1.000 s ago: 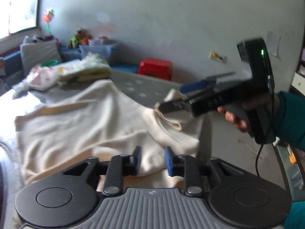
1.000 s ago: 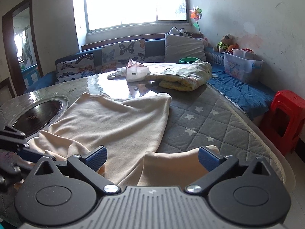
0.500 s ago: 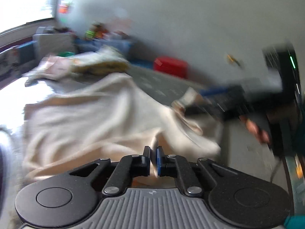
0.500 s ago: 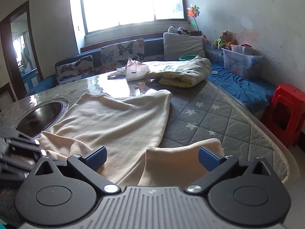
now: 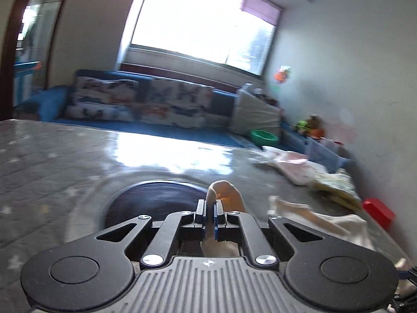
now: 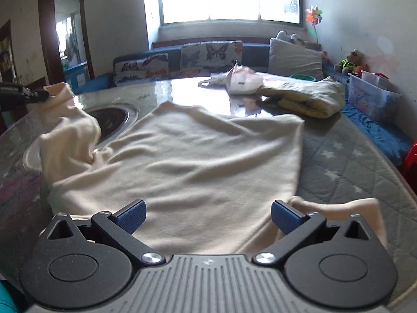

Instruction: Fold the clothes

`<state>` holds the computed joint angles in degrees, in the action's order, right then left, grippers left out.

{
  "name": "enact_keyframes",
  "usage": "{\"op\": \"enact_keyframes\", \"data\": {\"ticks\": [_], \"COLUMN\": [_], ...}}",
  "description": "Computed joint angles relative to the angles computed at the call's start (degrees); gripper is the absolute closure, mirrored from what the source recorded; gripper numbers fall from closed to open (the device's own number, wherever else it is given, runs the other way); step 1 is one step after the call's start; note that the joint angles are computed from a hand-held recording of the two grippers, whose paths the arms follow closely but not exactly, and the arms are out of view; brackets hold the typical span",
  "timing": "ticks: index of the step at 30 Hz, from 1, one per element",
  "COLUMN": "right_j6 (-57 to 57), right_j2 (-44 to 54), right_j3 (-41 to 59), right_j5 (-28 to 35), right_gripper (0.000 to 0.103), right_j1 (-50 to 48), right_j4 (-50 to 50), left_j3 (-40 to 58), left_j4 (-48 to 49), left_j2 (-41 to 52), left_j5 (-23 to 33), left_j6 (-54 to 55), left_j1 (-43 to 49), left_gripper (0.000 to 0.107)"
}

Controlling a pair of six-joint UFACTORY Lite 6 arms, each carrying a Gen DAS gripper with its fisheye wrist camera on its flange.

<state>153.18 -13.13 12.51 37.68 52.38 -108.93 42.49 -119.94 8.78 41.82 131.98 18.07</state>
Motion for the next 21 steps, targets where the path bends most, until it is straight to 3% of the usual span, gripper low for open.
{"op": "enact_keyframes", "data": {"ticks": [5, 9, 21], "right_j6": [3.3, 5.6, 4.6], "right_j2": [13.8, 19.3, 36.0], "right_j3": [8.1, 13.0, 35.7], "right_j5": [1.2, 1.2, -9.1], "right_gripper": [0.0, 0.0, 0.0], "right_j1": [0.7, 0.7, -1.8], "right_j4": [-5.6, -10.2, -26.1], "left_j3": [2.0, 3.2, 5.5], "left_j4": [-1.0, 1.2, 12.1], "left_j2": [4.4, 6.3, 7.7], "left_j5": [0.7, 1.4, 1.4], "left_j6": [1.3, -0.2, -2.8], "left_j1": [7.2, 12.6, 35.6], "left_gripper": [0.102, 0.102, 0.102]}}
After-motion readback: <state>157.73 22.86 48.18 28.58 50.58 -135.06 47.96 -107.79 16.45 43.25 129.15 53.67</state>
